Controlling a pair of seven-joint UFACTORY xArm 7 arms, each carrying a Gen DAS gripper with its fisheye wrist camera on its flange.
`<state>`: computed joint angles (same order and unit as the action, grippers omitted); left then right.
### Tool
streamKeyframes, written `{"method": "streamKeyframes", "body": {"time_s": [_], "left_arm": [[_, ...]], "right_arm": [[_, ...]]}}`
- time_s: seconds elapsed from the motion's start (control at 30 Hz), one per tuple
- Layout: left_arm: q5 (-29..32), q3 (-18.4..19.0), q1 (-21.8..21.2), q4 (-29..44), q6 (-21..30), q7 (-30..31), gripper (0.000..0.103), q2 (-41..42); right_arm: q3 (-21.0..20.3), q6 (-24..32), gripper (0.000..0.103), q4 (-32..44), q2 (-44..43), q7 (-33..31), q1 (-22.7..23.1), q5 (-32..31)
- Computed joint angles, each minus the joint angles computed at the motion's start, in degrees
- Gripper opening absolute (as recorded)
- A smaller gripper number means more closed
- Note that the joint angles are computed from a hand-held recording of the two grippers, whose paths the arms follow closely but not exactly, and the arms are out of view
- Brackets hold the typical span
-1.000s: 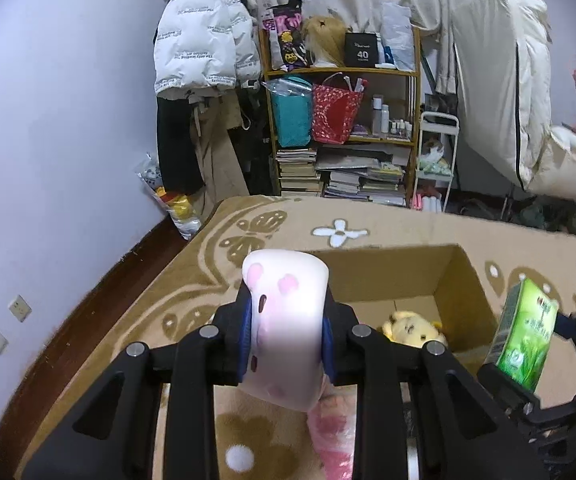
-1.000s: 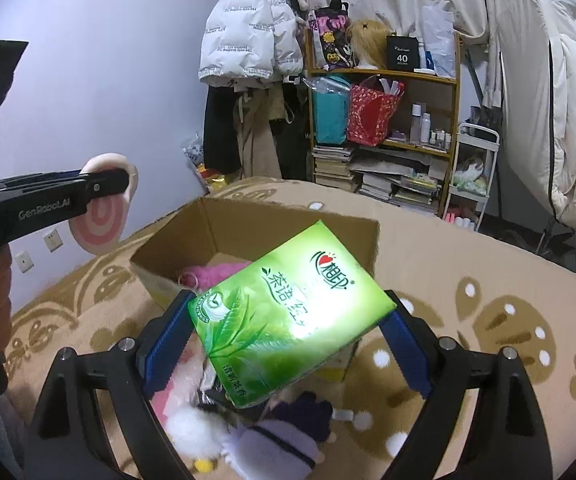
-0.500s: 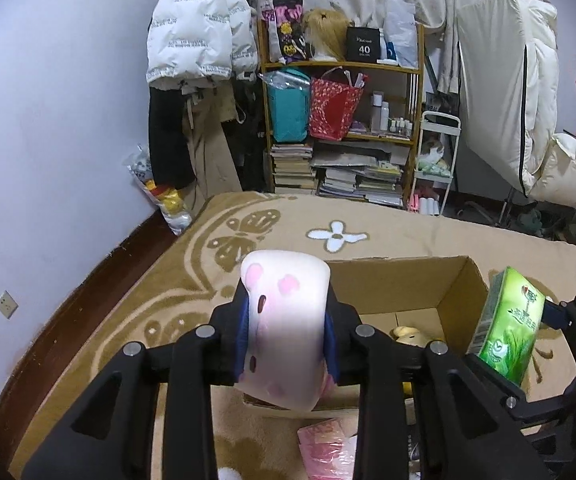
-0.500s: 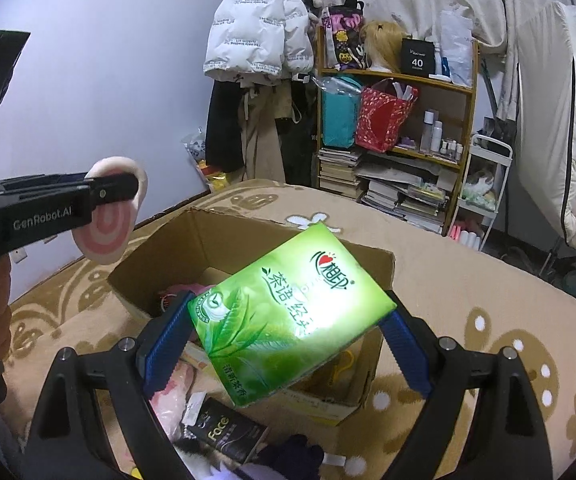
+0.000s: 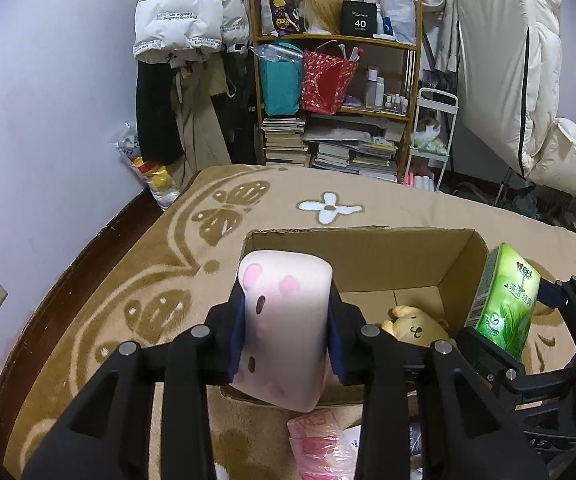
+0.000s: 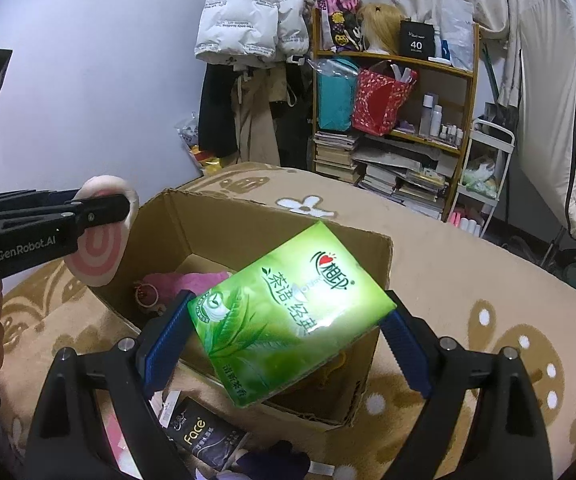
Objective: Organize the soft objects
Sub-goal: 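Lift both items over the box and release them inside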
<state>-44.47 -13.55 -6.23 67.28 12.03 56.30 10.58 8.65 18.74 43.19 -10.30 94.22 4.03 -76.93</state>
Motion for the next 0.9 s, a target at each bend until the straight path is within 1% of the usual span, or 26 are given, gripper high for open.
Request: {"method": "streamKeyframes", "body": {"time_s": [0.17, 0.27, 0.37, 0.4, 0.43, 0.47, 0.53, 0.57, 0.6, 0.63, 0.7, 0.8, 0.9], "left_arm": [[0.2, 0.2, 0.0, 0.0, 0.1, -1.0, 0.037, 0.2], [0.1, 0.2, 0.4, 0.3, 1.1, -1.0, 0.040, 0.4], [2.0, 0.9, -0.1, 0.2, 0.6, -3.2, 0.044, 0.7], [2.9, 1.1, -0.3, 0.2, 0.6, -4.2, 0.047, 0.8], [3.4, 1.1, -0.1, 0.3, 0.9, -4.7, 0.051, 0.8], [3.7, 1.2, -0.1, 0.2, 0.8, -5.3, 0.059, 0.7], [3.8, 0.9, 0.1, -0.3, -0.3, -5.4, 0.062, 0.3], [4.3, 1.0, 0.2, -0.3, -0.2, -5.8, 0.065, 0.1], [4.4, 0.9, 0.3, -0.4, 0.2, -5.9, 0.072, -0.1], [4.3, 0.9, 0.4, -0.5, 0.3, -6.0, 0.076, -0.3], [4.5, 1.0, 0.3, -0.8, -0.6, -6.4, 0.089, -0.5], [4.9, 1.4, 0.3, -1.2, 0.0, -7.4, 0.098, -1.4], [4.1, 1.6, 0.3, -2.2, 0.6, -6.1, 0.099, -3.0]], "right_arm": [[-0.1, -0.1, 0.095, 0.3, 0.6, -0.3, 0.1, -0.1], [-0.3, 0.0, 0.096, 0.9, 1.2, -1.5, 0.3, 0.4], [-0.4, 0.3, 0.098, 1.3, 1.6, -1.2, 0.4, 0.1], [-0.4, 0.5, 0.102, 1.5, 1.7, -1.1, 0.4, -0.2], [-0.4, 0.7, 0.103, 1.6, 1.7, -0.5, 0.5, -0.7], [-0.5, 0.7, 0.103, 1.6, 1.6, -0.1, 0.5, -1.3], [-0.6, 0.8, 0.103, 1.5, 1.5, -0.5, 0.7, -0.9], [-0.6, 1.1, 0.103, 1.6, 1.5, -0.5, 0.8, -0.8], [-0.6, 1.6, 0.103, 1.5, 1.4, -1.2, 0.9, 0.0], [-0.6, 1.9, 0.103, 1.4, 1.1, -1.8, 1.0, 0.5], [-0.3, 2.3, 0.103, 0.9, 0.2, -2.1, 1.1, 0.8], [0.1, 2.8, 0.103, -0.1, -1.4, -2.6, 1.0, 1.7], [0.5, 2.2, 0.103, -1.2, -3.1, -3.5, 0.7, 3.4]]}}
